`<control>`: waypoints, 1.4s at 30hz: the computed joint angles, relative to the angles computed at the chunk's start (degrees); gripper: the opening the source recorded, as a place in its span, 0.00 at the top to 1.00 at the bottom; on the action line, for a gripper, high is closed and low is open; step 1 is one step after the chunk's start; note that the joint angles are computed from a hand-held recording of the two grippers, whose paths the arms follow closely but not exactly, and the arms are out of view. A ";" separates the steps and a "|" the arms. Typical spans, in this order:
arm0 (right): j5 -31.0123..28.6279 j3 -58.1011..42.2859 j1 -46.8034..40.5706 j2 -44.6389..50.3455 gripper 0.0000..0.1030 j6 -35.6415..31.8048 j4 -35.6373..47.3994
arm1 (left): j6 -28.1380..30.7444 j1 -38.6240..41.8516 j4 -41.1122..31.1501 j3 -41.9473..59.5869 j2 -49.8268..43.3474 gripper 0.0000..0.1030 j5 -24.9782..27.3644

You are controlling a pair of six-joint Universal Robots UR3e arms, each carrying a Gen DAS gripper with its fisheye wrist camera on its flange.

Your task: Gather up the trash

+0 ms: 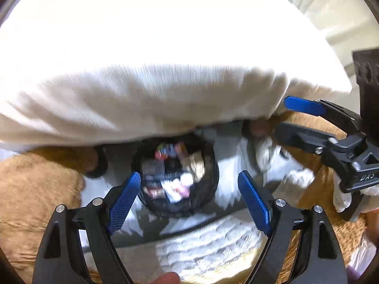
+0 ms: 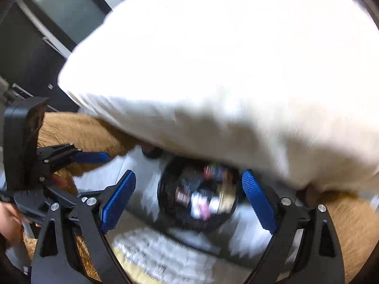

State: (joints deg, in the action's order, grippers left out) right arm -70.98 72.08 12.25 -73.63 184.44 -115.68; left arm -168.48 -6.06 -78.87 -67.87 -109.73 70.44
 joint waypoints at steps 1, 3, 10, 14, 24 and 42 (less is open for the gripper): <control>-0.69 0.50 0.01 -1.31 0.12 -0.25 -2.68 | -0.26 0.45 0.87 0.17 0.79 0.20 -0.53; -1.61 0.80 -0.24 -3.16 0.12 -0.85 -6.10 | -0.38 1.43 1.39 2.10 1.61 0.20 -1.71; -3.68 -5.41 -3.73 -4.19 0.11 -1.04 -9.15 | -3.32 1.49 4.49 16.27 -1.98 0.10 0.32; -4.83 -8.69 -5.97 -2.60 0.04 -0.80 -11.62 | -4.13 0.99 6.04 26.19 -6.81 0.07 1.70; -8.03 -7.63 -8.77 -1.75 0.04 -2.65 -19.40 | -3.99 -1.15 18.43 29.29 -10.47 0.07 3.76; -11.31 -10.01 -4.82 0.78 0.04 -3.83 -20.21 | -4.56 -0.46 26.45 18.22 -4.84 0.07 4.98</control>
